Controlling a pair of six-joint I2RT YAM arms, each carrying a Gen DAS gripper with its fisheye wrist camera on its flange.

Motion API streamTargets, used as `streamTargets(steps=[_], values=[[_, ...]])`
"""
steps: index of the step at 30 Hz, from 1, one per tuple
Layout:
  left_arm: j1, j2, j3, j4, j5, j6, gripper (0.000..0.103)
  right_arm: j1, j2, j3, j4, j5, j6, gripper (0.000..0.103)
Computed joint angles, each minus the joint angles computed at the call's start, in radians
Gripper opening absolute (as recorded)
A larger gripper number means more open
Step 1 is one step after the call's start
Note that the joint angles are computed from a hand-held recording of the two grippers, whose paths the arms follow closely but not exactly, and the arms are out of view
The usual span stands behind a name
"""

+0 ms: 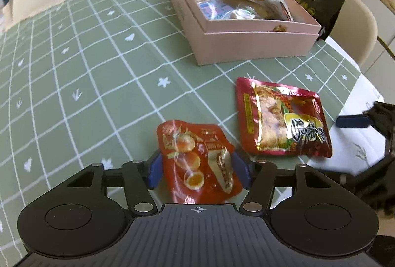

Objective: Organize snacks
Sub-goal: 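Grasp the large pink-red pouch with the right tool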

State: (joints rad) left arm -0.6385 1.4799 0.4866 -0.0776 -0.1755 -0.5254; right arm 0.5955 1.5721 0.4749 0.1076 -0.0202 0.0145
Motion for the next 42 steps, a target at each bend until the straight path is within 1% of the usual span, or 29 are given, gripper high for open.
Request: streamTargets(steps=[1, 2, 4, 6, 8, 9, 11, 12, 13, 14, 16, 20, 22, 24, 26, 28, 29, 30, 32, 37, 38, 39, 40, 41, 42], values=[[0.000, -0.010, -0.009, 0.001, 0.003, -0.012, 0.061, -0.016, -0.009, 0.021, -0.036, -0.027, -0.024, 0.089], [-0.005, -0.022, -0.018, -0.001, 0.003, -0.026, 0.061, -0.031, -0.022, 0.027, -0.041, -0.046, -0.038, 0.088], [-0.008, -0.039, -0.033, -0.005, 0.005, -0.045, 0.059, -0.063, -0.033, 0.042, -0.024, -0.073, -0.066, 0.088], [-0.011, -0.058, -0.049, -0.006, 0.005, -0.060, 0.058, -0.095, -0.006, 0.079, -0.003, -0.084, -0.068, 0.088], [-0.015, -0.077, -0.064, -0.010, 0.000, -0.073, 0.058, -0.144, 0.057, 0.145, -0.001, -0.125, -0.036, 0.088], [-0.017, -0.086, -0.071, -0.012, -0.002, -0.080, 0.058, -0.171, 0.095, 0.186, -0.014, -0.147, 0.001, 0.088], [-0.020, -0.101, -0.083, -0.017, -0.005, -0.094, 0.058, -0.237, 0.177, 0.270, -0.054, -0.235, 0.092, 0.088], [-0.024, -0.107, -0.085, -0.024, -0.010, -0.101, 0.058, -0.268, 0.214, 0.303, -0.077, -0.299, 0.132, 0.091], [-0.029, -0.112, -0.088, -0.030, -0.017, -0.112, 0.058, -0.283, 0.214, 0.289, -0.044, -0.333, 0.167, 0.091], [-0.029, -0.121, -0.095, -0.032, -0.020, -0.120, 0.058, -0.287, 0.213, 0.284, -0.044, -0.358, 0.178, 0.091], [-0.037, -0.131, -0.099, -0.044, -0.029, -0.135, 0.059, -0.272, 0.199, 0.270, -0.068, -0.400, 0.141, 0.091], [-0.052, -0.158, -0.107, -0.081, -0.039, -0.160, 0.060, -0.176, 0.135, 0.213, -0.101, -0.342, 0.017, 0.091], [-0.057, -0.176, -0.115, -0.097, -0.041, -0.169, 0.060, -0.108, 0.119, 0.202, -0.104, -0.270, -0.031, 0.091], [-0.057, -0.193, -0.125, -0.105, -0.041, -0.173, 0.060, -0.034, 0.125, 0.200, -0.080, -0.164, -0.066, 0.091], [-0.059, -0.206, -0.132, -0.113, -0.044, -0.179, 0.060, -0.004, 0.156, 0.217, -0.047, -0.130, -0.085, 0.092], [-0.065, -0.211, -0.133, -0.122, -0.050, -0.189, 0.060, 0.008, 0.200, 0.259, -0.037, -0.141, -0.072, 0.094], [-0.069, -0.211, -0.131, -0.126, -0.053, -0.194, 0.060, 0.006, 0.217, 0.279, -0.035, -0.156, -0.072, 0.098], [-0.071, -0.210, -0.130, -0.129, -0.055, -0.194, 0.061, 0.010, 0.236, 0.287, -0.013, -0.164, -0.077, 0.099], [-0.078, -0.207, -0.126, -0.135, -0.061, -0.197, 0.061, 0.026, 0.262, 0.303, 0.011, -0.156, -0.103, 0.099], [-0.077, -0.221, -0.137, -0.138, -0.065, -0.212, 0.061, 0.065, 0.298, 0.337, 0.009, -0.130, -0.178, 0.098], [-0.072, -0.229, -0.143, -0.140, -0.071, -0.216, 0.063, 0.065, 0.293, 0.330, 0.011, -0.130, -0.180, 0.098], [-0.071, -0.230, -0.143, -0.150, -0.091, -0.225, 0.068, 0.062, 0.289, 0.328, 0.007, -0.135, -0.174, 0.096], [-0.071, -0.229, -0.141, -0.163, -0.112, -0.236, 0.070, 0.057, 0.277, 0.325, -0.008, -0.143, -0.165, 0.095], [-0.064, -0.234, -0.143, -0.170, -0.124, -0.242, 0.073, 0.053, 0.259, 0.328, -0.041, -0.151, -0.157, 0.092], [-0.054, -0.243, -0.151, -0.168, -0.121, -0.247, 0.073, 0.043, 0.234, 0.326, -0.073, -0.179, -0.161, 0.092]])
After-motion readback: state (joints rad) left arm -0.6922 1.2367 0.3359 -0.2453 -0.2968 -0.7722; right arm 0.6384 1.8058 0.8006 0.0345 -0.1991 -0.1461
